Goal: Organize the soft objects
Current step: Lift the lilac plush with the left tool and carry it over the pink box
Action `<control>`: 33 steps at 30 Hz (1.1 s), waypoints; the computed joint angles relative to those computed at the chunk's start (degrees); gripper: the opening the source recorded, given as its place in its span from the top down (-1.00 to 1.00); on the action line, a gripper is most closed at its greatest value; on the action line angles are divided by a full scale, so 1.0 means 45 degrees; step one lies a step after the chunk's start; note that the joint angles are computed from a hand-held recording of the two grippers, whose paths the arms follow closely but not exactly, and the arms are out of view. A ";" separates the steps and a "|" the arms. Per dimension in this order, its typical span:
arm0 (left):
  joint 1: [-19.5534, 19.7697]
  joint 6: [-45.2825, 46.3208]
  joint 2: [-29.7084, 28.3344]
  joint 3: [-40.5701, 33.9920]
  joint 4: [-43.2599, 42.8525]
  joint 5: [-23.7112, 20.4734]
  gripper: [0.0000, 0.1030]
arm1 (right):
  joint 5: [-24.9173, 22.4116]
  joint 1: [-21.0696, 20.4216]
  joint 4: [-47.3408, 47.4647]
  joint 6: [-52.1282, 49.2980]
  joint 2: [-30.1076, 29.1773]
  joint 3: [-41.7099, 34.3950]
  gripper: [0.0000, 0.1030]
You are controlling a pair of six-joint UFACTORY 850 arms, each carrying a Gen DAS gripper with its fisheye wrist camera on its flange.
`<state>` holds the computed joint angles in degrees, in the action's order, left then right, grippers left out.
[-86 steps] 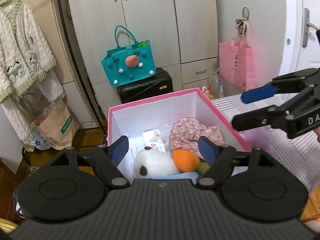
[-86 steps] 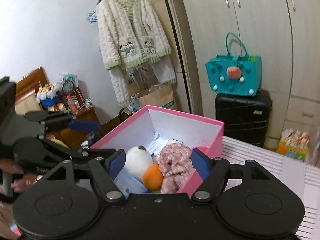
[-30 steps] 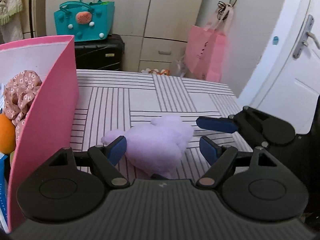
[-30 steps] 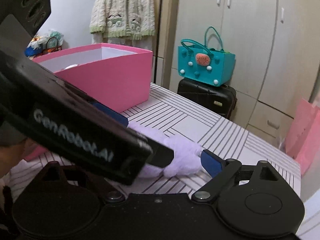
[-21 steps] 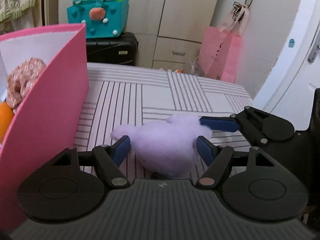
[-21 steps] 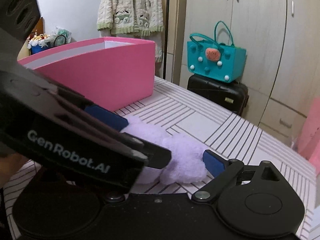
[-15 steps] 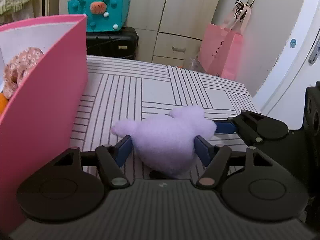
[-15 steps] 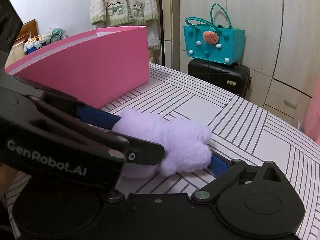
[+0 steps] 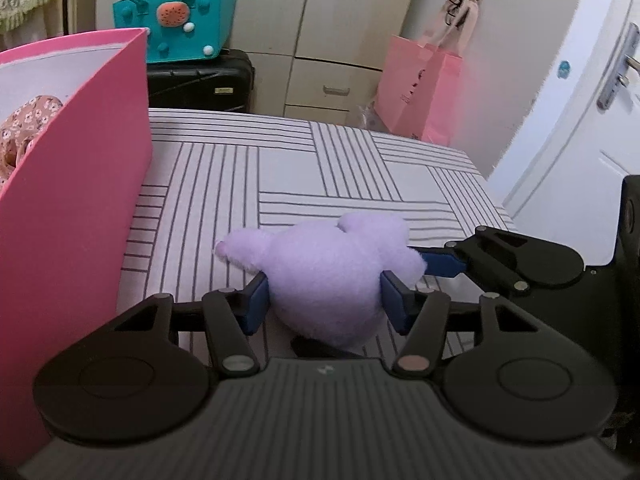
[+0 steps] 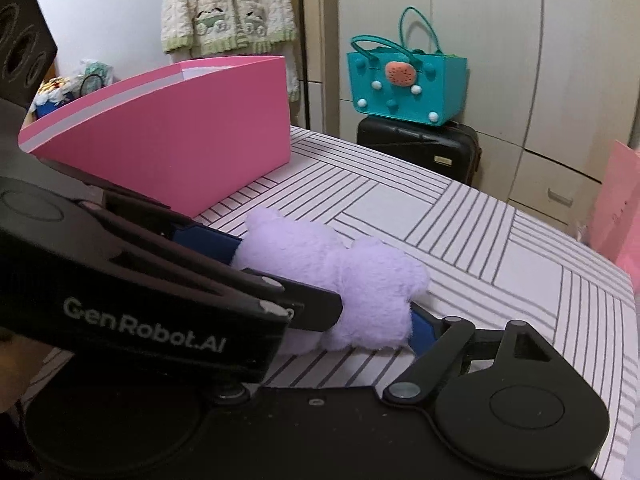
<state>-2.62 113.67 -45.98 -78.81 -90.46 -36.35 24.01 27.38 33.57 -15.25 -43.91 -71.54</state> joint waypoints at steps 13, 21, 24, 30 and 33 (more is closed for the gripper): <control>0.0509 -0.1130 0.0722 0.0613 0.2964 -0.1115 -0.09 | -0.0198 0.0913 0.3052 -0.0070 0.0913 0.0948 -0.72; 0.1165 -0.1040 0.1388 0.1263 0.3872 -0.1996 -0.08 | -0.0510 0.1562 0.5161 -0.1214 0.1412 0.1142 -0.73; 0.1521 -0.1764 0.1479 0.1172 0.4979 -0.2584 -0.08 | -0.1283 0.1701 0.6216 -0.1689 0.1526 0.1029 -0.73; 0.2218 -0.1823 0.1939 0.1441 0.5745 -0.3037 -0.08 | -0.1527 0.2215 0.6623 -0.1513 0.1721 0.0927 -0.72; 0.2624 -0.2198 0.2130 0.1480 0.6450 -0.3280 -0.08 | -0.1541 0.2629 0.8382 -0.3464 0.1769 0.0640 -0.72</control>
<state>9.19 103.78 -36.39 -72.15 -61.43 -51.11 17.08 39.21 71.29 -30.84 -35.94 -68.66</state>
